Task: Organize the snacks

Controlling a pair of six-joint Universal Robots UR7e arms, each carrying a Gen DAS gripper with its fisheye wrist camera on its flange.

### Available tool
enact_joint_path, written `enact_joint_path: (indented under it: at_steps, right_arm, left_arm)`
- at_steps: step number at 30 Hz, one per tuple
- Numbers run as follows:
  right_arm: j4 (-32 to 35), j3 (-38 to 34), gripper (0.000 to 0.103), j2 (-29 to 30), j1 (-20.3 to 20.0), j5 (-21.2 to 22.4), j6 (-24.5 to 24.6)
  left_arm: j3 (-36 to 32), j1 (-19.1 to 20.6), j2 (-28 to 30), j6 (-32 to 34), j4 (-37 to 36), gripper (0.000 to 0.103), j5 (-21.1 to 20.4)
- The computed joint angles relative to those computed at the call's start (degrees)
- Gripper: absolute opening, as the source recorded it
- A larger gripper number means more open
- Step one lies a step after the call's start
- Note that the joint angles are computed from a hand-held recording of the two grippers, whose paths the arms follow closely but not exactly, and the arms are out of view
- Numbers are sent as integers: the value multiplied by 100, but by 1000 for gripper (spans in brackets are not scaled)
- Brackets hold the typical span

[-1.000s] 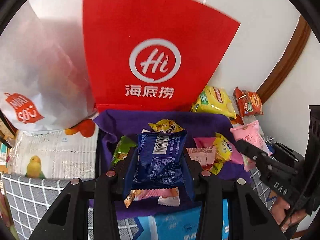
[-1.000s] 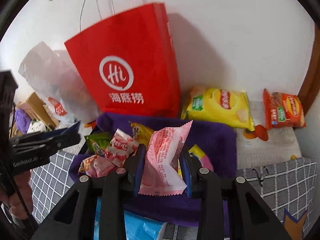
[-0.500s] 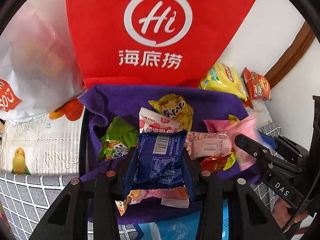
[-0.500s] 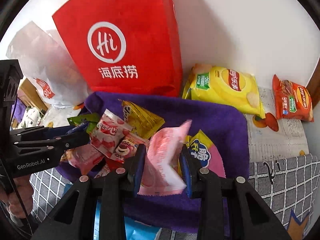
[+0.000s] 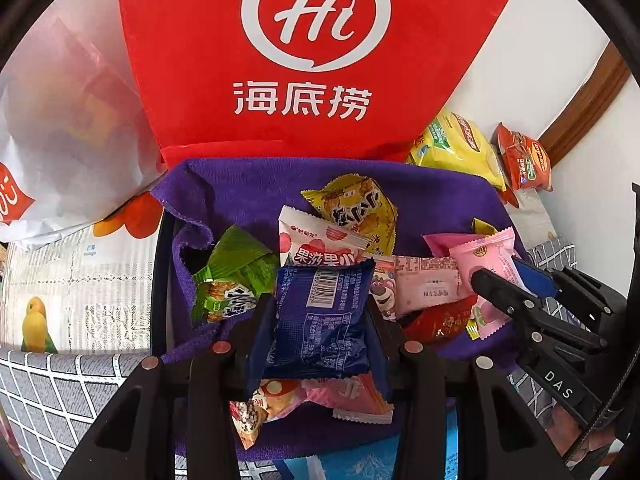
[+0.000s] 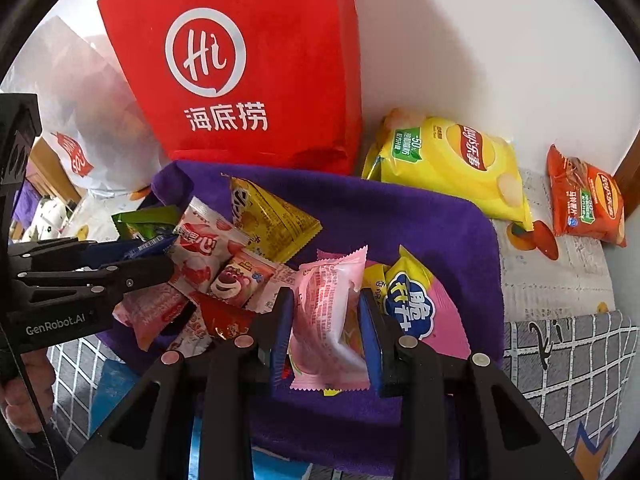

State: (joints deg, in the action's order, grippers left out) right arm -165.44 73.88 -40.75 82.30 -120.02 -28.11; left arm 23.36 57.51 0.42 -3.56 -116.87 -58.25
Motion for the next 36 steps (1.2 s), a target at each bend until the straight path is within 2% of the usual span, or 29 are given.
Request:
enact_joint_path:
  at_steps: [11, 19, 23, 25, 30, 36]
  right_arm:
    - [-70, -47, 32, 88, 10, -128, -151]
    - [-79, -26, 34, 53, 38, -209, -129]
    - [-218, 30, 41, 6, 79, -274, -157]
    - [-297, 75, 48, -32, 107, -283, -185]
    - [-676, 280, 59, -174, 186, -237, -341]
    - [-977, 602, 64, -462, 357, -223, -293]
  left_arm:
    - [47, -28, 78, 230, -242, 42, 188]
    - [-267, -16, 201, 68, 127, 48, 216]
    - [68, -60, 15, 89, -90, 61, 288]
    - [274, -87, -114, 72, -183, 67, 304]
    - [874, -190, -462, 201, -626, 75, 409]
    - [1673, -361, -998, 263, -1149, 79, 500]
